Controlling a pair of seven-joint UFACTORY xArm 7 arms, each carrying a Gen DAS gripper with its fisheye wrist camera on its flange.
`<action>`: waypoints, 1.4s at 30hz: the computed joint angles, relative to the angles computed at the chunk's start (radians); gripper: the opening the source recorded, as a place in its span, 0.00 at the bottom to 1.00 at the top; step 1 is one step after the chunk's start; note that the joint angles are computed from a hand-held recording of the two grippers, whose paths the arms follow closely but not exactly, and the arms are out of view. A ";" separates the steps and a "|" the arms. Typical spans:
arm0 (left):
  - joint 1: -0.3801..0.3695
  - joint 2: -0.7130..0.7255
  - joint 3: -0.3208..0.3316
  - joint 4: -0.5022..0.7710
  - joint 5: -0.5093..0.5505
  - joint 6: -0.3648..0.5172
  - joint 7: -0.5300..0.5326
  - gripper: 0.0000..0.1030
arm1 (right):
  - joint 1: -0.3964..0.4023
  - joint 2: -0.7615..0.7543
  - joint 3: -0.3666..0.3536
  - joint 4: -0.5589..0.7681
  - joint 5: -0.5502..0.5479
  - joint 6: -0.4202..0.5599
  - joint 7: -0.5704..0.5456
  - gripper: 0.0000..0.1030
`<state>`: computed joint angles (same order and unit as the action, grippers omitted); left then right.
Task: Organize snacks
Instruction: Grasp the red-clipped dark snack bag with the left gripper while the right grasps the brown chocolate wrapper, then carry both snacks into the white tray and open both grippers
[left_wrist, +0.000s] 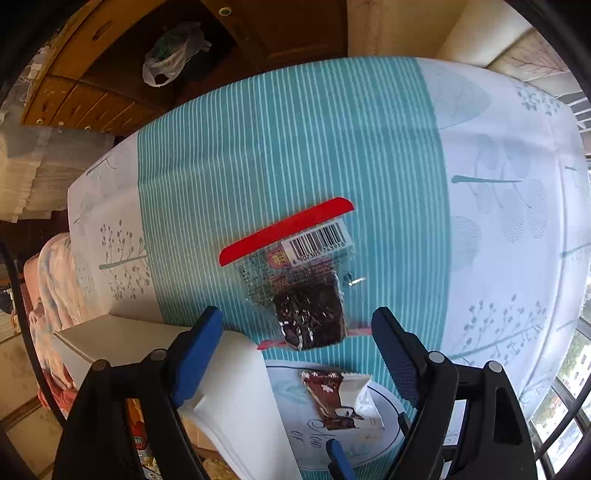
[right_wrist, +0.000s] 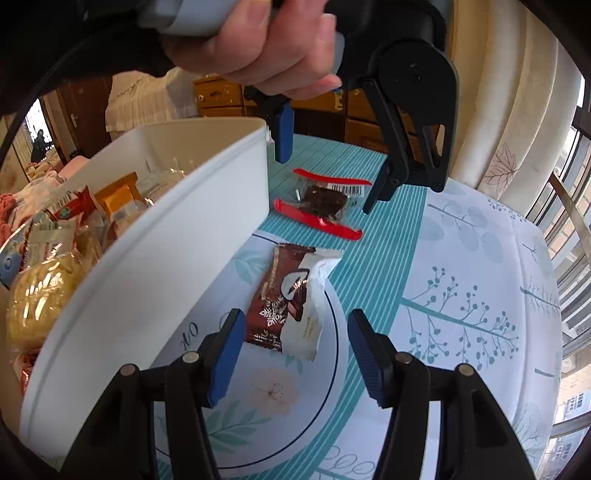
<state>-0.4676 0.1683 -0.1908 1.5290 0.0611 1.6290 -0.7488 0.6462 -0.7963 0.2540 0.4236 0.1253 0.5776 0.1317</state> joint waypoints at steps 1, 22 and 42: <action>0.000 0.004 0.001 -0.002 0.002 0.000 -0.002 0.78 | 0.003 0.004 -0.001 -0.002 0.002 -0.006 0.000 0.56; -0.011 0.009 -0.006 0.017 -0.002 -0.027 -0.002 0.44 | 0.005 0.064 -0.068 0.017 0.022 -0.012 -0.014 0.10; -0.039 -0.231 -0.055 0.054 -0.065 -0.046 0.012 0.44 | -0.056 -0.134 0.030 0.102 0.001 0.289 0.037 0.04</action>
